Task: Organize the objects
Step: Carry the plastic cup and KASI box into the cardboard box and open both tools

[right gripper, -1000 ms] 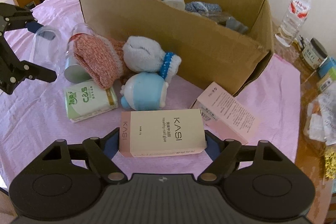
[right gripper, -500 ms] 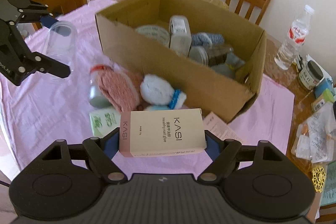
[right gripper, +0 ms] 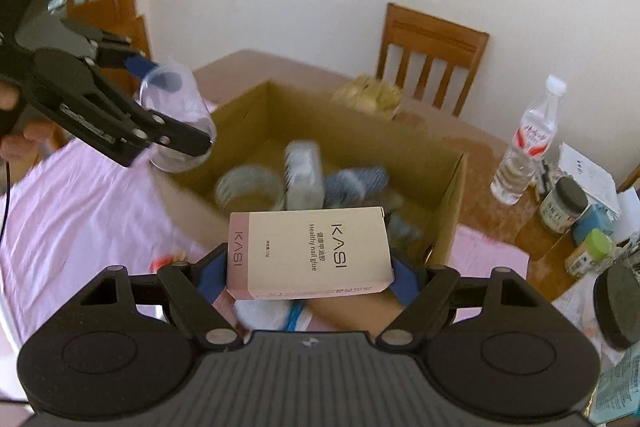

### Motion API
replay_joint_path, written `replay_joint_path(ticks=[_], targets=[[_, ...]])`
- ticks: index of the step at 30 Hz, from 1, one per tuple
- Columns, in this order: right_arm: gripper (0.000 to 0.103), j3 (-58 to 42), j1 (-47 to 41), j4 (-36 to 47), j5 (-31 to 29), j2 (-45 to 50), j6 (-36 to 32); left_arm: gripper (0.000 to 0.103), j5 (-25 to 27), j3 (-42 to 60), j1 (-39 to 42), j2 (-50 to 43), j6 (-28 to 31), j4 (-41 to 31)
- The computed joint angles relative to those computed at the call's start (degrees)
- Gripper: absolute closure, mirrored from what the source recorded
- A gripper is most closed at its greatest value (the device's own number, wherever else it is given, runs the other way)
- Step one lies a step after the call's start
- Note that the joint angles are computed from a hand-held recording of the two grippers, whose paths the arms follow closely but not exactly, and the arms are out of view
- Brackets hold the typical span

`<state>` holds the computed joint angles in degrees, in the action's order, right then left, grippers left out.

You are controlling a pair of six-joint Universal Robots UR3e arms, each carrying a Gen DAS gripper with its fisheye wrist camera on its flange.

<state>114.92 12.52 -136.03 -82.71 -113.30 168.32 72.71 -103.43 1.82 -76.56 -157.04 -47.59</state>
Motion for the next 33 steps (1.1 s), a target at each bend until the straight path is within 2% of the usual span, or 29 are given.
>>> replay_joint_path(ticks=[5,7,10,13,15,17,33], targets=[[0.018,-3.18,-0.97,-4.13,-0.13,6.27,3.47,0.012,2.86,5.88,-2.06,-8.58,-0.72,2.79],[0.011,-4.21,-0.63,-4.89,-1.20,8.31,5.28,0.012,3.82,7.55,-2.84,-11.29,-1.15,3.65],[0.002,-2.98,-0.88,-6.30,-0.80,7.78,6.54,0.012,4.49,8.90,-3.21,-14.23,-1.80,5.08],[0.001,-2.64,-0.20,-6.08,-2.07,7.57,7.16,0.012,5.04,10.04,-3.31,-17.01,-2.64,6.52],[0.000,-2.51,-0.16,-5.74,-2.92,7.53,7.54,0.005,6.41,10.47,-3.81,-18.70,-3.20,8.14],[0.000,-1.95,-0.57,-5.12,-3.05,6.62,8.09,0.004,8.13,10.87,-4.37,-20.00,-4.04,9.28],[0.000,-1.06,-0.01,-1.64,-5.37,5.20,10.74,0.001,6.58,6.22,-2.79,-11.74,-3.22,5.33]])
